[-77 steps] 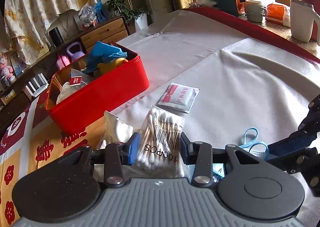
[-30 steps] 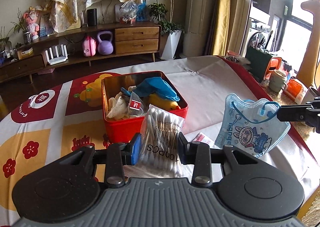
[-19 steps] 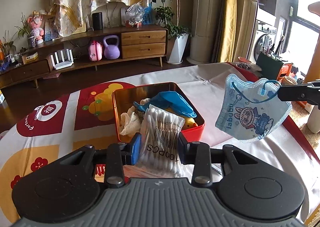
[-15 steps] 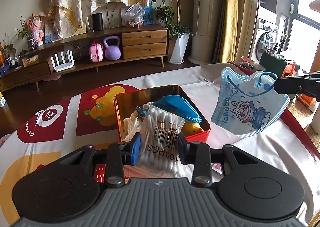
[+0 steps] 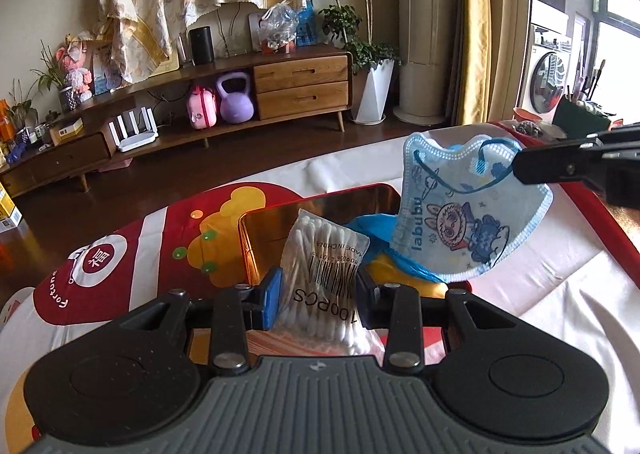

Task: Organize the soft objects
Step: 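Lift the swab pack with the left gripper while the right carries the blue mask over the tin, then lower the swab pack and mask into the tin and open both grippers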

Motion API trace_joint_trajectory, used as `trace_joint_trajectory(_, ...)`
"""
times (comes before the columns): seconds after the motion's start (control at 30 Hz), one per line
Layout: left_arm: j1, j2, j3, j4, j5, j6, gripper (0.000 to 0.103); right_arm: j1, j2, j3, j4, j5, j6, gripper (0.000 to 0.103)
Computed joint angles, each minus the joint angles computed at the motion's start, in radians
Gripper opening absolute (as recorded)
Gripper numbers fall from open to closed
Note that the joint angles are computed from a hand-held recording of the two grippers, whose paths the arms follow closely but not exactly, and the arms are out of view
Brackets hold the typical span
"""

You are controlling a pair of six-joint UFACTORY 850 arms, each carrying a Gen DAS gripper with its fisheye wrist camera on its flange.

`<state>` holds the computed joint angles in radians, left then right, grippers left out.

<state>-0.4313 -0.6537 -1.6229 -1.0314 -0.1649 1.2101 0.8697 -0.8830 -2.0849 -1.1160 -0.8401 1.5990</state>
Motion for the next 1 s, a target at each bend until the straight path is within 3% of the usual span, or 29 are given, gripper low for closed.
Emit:
trace_joint_trajectory(0.2,-0.007,-0.079,-0.108,0.268,0.002,-0.287,0.036,-0.02,-0.051,-0.058,0.028,0.026,-0.037,0.0)
trace_joint_trajectory(0.5,-0.011,-0.199,-0.291,0.614,-0.072,-0.652,0.036,-0.044,-0.108,-0.126,0.132,0.07,-0.136,0.0)
trace_joint_trajectory(1.0,-0.011,-0.35,-0.498,0.768,-0.214,-0.837,0.036,-0.065,-0.128,-0.112,0.227,0.115,-0.181,0.0)
